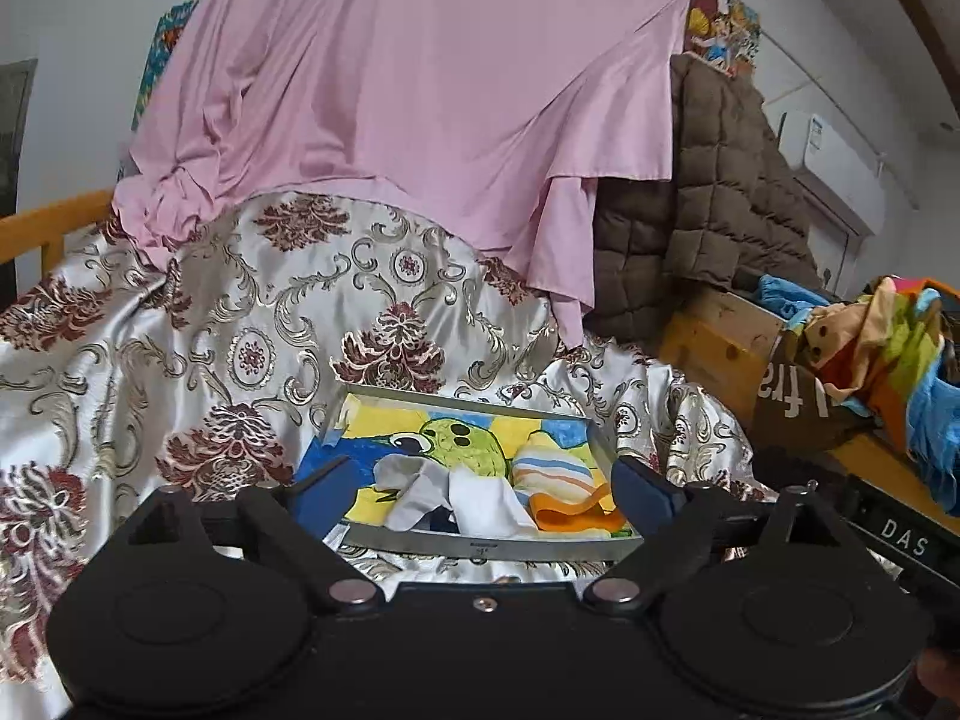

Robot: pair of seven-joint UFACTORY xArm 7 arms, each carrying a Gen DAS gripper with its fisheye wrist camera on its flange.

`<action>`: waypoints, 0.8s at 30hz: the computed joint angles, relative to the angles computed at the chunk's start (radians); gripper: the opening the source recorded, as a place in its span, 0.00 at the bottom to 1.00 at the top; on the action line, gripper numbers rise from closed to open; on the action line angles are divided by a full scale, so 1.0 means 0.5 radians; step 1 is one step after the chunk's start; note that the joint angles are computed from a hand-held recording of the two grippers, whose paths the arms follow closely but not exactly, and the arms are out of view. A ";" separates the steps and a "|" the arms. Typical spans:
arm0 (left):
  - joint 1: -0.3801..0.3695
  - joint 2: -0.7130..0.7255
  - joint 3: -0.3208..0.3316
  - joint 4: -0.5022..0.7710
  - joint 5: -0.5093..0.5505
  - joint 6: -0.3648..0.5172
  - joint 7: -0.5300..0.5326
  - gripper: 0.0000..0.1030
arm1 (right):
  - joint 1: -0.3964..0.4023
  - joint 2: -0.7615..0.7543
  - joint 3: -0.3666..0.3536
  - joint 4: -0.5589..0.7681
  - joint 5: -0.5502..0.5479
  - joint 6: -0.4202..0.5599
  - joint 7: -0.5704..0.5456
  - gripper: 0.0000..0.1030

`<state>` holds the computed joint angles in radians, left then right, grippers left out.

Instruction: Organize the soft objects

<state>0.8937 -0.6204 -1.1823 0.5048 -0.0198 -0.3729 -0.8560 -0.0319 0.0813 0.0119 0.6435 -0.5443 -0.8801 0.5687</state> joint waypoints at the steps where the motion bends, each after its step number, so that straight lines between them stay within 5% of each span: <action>1: -0.067 -0.032 0.040 -0.045 -0.016 -0.007 -0.013 0.90 | 0.002 -0.038 0.000 -0.058 0.016 -0.029 -0.018 1.00; 6: -0.349 -0.184 0.186 -0.257 -0.092 -0.051 -0.049 0.93 | 0.028 -0.187 -0.015 -0.319 0.083 -0.180 -0.140 1.00; 13: -0.627 -0.525 0.211 -0.553 -0.177 -0.035 -0.206 0.94 | 0.082 -0.324 -0.022 -0.626 0.168 -0.330 -0.307 1.00; 19: -0.863 -0.753 0.273 -0.761 -0.102 0.039 -0.383 0.94 | 0.159 -0.418 0.014 -0.855 0.384 -0.499 -0.498 1.00; 24: -1.101 -0.891 0.370 -0.908 0.000 0.161 -0.488 0.95 | 0.221 -0.542 0.034 -1.011 0.492 -0.440 -0.574 1.00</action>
